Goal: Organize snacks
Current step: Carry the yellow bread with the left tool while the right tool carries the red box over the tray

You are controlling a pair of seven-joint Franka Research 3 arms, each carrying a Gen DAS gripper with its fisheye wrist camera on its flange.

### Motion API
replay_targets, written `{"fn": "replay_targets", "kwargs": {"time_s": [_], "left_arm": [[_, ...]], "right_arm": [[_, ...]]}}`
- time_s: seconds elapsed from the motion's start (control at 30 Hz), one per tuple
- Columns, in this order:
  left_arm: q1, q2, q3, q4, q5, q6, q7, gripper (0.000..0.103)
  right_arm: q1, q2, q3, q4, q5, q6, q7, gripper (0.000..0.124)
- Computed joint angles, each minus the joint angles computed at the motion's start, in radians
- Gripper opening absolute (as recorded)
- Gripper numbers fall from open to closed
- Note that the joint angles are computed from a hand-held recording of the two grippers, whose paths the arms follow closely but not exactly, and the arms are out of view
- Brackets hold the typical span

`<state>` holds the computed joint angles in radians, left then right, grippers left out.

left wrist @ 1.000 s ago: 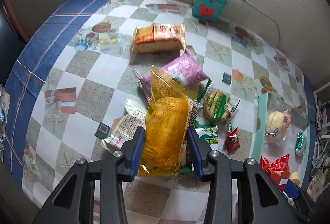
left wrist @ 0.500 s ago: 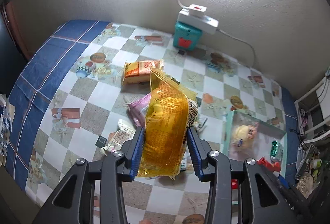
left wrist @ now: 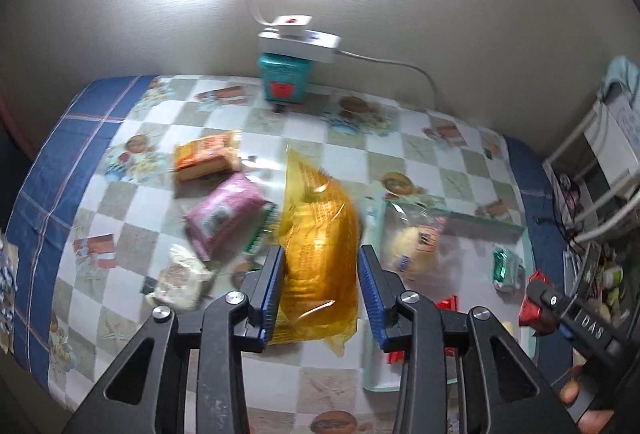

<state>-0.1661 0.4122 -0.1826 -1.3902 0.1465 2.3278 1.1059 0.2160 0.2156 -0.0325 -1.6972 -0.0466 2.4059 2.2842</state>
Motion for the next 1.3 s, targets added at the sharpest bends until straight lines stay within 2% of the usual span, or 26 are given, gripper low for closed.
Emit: {"fn": "replay_targets", "kwargs": {"time_s": [0.13,0.23,0.43,0.47,0.57,0.67,0.8,0.97,1.1,1.23,1.3], "left_arm": [[-0.033,0.039,-0.022,0.039,0.012,0.015,0.046,0.031],[-0.051,0.096,-0.04,0.103,-0.007,-0.032,0.097,0.026],[-0.065,0.146,-0.012,0.147,-0.018,-0.101,0.056,0.026],[-0.071,0.151,0.004,0.153,0.001,-0.119,0.033,0.027],[-0.057,0.168,0.008,0.159,0.003,-0.15,0.01,0.04],[-0.036,0.191,-0.008,0.162,-0.034,-0.161,0.017,0.041],[-0.06,0.236,0.0,0.202,-0.004,-0.208,0.017,0.041],[-0.071,0.251,-0.005,0.191,0.002,-0.188,0.023,0.041],[-0.075,0.244,-0.001,0.183,0.01,-0.178,0.013,0.036],[-0.07,0.236,0.004,0.186,0.009,-0.172,-0.008,0.035],[-0.065,0.214,0.003,0.169,0.01,-0.143,-0.013,0.035]], "right_arm": [[-0.014,-0.028,-0.017,-0.039,-0.018,0.007,0.037,0.07],[-0.032,-0.036,-0.018,-0.058,-0.005,0.002,0.042,0.07],[-0.051,-0.036,-0.013,-0.073,0.016,-0.001,0.024,0.07],[-0.053,-0.034,-0.011,-0.073,0.023,-0.002,0.021,0.07],[-0.053,-0.026,-0.008,-0.07,0.036,-0.004,0.01,0.07],[-0.052,-0.018,-0.006,-0.064,0.051,-0.006,-0.004,0.07],[-0.05,-0.011,-0.007,-0.061,0.063,-0.012,-0.009,0.07],[-0.048,-0.005,-0.009,-0.056,0.065,-0.021,-0.007,0.07],[-0.047,-0.003,-0.008,-0.054,0.069,-0.022,-0.011,0.07],[-0.047,-0.003,-0.009,-0.053,0.071,-0.022,-0.012,0.07],[-0.047,-0.001,-0.009,-0.052,0.074,-0.023,-0.013,0.07]]}}
